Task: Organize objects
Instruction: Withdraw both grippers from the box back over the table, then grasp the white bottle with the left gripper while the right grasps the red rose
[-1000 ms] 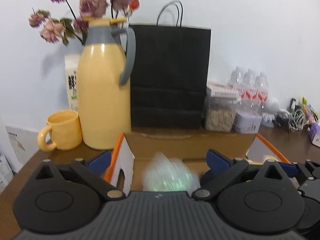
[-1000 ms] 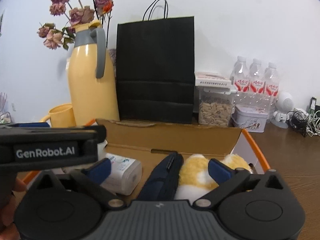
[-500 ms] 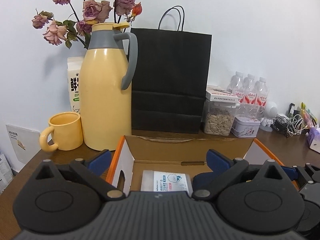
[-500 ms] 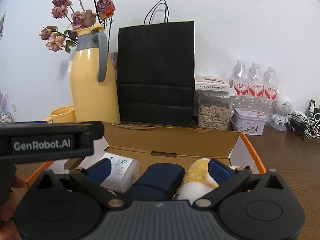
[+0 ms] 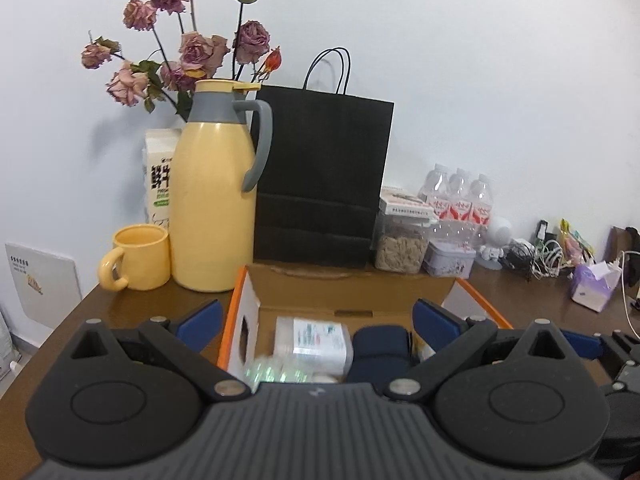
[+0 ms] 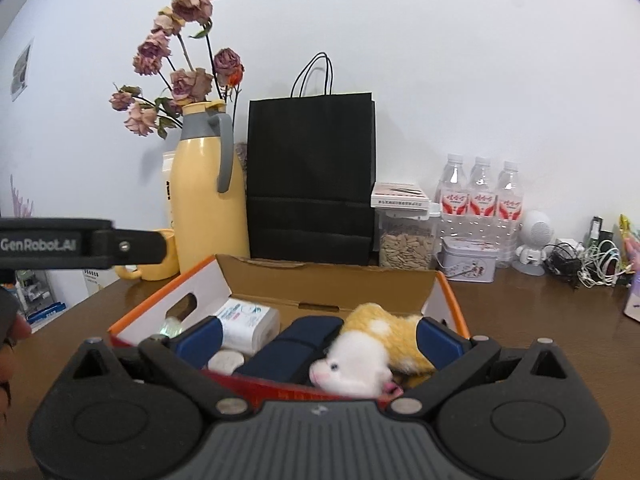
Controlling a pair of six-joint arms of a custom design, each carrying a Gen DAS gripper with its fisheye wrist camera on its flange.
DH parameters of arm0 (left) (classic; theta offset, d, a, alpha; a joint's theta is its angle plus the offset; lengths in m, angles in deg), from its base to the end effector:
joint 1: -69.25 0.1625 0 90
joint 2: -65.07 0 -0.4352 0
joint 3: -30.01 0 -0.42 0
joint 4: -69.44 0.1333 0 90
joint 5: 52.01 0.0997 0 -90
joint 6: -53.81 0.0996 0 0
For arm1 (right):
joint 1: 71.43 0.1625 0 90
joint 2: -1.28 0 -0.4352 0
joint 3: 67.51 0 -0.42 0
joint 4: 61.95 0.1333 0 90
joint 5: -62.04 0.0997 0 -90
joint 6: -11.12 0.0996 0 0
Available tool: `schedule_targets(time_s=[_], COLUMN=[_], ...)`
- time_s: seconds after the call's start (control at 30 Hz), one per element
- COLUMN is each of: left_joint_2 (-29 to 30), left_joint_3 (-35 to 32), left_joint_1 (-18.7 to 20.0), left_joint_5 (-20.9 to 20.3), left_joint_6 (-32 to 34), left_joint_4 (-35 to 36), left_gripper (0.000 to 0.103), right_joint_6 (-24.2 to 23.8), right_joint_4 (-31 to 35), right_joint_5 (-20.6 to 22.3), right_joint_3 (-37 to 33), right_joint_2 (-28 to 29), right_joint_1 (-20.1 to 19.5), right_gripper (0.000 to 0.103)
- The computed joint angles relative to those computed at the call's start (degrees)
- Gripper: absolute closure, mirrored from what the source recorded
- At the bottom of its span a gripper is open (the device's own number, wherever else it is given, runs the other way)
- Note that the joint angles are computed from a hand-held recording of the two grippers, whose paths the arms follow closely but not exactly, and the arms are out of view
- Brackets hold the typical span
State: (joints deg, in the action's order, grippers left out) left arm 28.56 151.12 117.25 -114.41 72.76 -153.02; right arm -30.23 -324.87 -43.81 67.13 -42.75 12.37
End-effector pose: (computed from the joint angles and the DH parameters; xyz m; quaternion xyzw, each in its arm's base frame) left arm -0.2157 -0.5077 0.0180 0.3668 0.8141 -0.4295 0.1349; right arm 0.0605 -0.4257 0.1310 0.1387 -0.7383 0.5546 0.3578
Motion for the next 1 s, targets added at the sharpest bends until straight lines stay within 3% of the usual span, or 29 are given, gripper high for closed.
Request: schedule_targets(time_s=[0.5, 0.73, 0.8, 0.87, 0.93, 1.0], left_joint_2=[-4.4, -5.1, -5.5, -5.8, -6.3, -6.6], left_joint_3=[12.7, 15.2, 15.6, 15.9, 16.2, 16.5], left_joint_1=[0.3, 0.7, 0.8, 0.9, 1.1, 1.2], left_joint_5=[7.4, 8.9, 9.1, 9.3, 9.6, 9.5], left_joint_6=[-2.0, -3.1, -3.3, -3.5, -3.7, -4.0], left_joint_4=[0.8, 0.4, 0.1, -0.1, -0.1, 0.0], left_gripper=[0.000, 0.000, 0.000, 0.000, 0.000, 0.000], right_joint_6=[0.0, -6.3, -7.8, -8.1, -7.8, -7.1], right_joint_4=[-9.9, -3.8, -0.5, 3.1, 6.5, 8.5], right_joint_5=[0.8, -0.1, -1.1, -2.7, -3.7, -4.3], right_joint_3=[10.0, 7.5, 5.8, 4.0, 2.5, 1.5], right_joint_2=[6.9, 7.6, 7.1, 6.6, 6.2, 6.3], right_joint_1=[-3.7, -0.8, 0.0, 0.7, 0.8, 0.5], right_gripper=[0.000, 0.001, 0.006, 0.023, 0.031, 0.047])
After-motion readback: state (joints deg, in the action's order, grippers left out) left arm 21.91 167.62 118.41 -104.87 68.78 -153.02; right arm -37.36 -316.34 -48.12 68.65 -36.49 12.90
